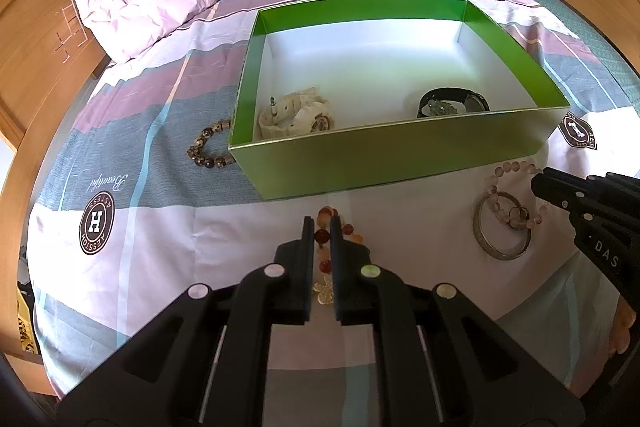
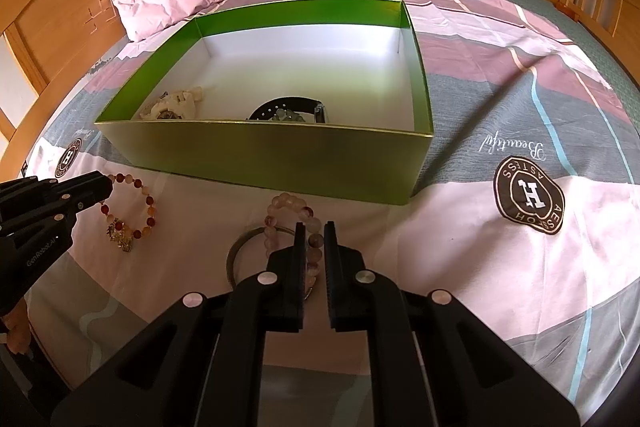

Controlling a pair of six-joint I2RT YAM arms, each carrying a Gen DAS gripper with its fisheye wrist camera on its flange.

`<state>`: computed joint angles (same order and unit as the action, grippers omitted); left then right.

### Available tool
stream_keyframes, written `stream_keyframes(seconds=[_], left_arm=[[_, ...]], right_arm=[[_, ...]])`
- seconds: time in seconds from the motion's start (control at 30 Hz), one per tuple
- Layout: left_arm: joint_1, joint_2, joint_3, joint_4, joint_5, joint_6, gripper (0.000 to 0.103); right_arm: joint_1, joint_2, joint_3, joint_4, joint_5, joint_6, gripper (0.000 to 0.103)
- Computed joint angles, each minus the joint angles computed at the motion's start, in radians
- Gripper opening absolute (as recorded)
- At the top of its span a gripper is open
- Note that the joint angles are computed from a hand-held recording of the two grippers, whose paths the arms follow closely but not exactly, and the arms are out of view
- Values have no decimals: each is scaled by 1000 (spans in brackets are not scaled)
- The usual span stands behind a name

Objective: Organize jewelry
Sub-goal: 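Hold the red-amber bead bracelet in the left gripper above the bed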

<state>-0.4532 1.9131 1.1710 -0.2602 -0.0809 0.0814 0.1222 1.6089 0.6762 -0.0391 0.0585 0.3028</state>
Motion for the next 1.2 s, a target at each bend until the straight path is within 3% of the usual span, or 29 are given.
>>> stream_keyframes(seconds=[1.2], left_arm=[[-7,-15,-8,2,-8,4,8]], right_arm=[[28,5,5,-2,13,3,8]])
